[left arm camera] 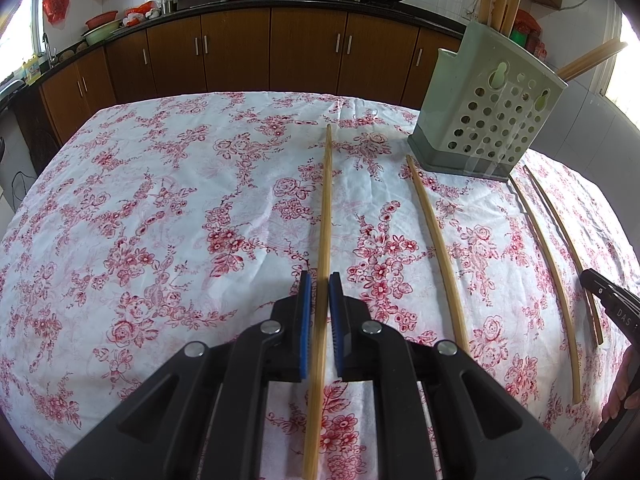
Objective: Organize utensils
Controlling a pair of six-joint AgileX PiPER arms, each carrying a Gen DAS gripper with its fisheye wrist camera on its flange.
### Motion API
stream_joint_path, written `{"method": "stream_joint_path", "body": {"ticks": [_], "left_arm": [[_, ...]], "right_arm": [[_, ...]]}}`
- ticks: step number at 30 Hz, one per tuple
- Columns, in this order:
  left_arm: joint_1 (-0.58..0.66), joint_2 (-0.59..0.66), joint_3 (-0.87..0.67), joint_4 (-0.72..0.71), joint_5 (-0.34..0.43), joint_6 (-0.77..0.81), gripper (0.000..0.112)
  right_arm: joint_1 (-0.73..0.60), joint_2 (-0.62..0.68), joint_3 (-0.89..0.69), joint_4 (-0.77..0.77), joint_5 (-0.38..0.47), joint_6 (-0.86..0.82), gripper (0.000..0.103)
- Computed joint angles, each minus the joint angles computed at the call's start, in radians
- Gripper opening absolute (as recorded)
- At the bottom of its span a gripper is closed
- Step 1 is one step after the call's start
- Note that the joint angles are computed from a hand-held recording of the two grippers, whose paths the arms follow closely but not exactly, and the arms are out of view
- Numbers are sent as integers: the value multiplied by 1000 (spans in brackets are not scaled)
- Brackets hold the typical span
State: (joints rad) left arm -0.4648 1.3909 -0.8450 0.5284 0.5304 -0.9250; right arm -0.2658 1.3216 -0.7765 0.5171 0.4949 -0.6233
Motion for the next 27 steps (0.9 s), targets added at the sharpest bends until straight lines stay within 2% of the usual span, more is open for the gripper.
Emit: {"method": "stream_joint_path", "body": {"ticks": [23, 27], "left_arm": [[1, -4, 3, -6, -5, 4, 12], [-33, -11, 5, 36, 34, -12, 12]], "right_arm": [[1, -1, -5, -7, 5, 9, 9], [-20, -10, 1, 31, 24, -23, 9]]}}
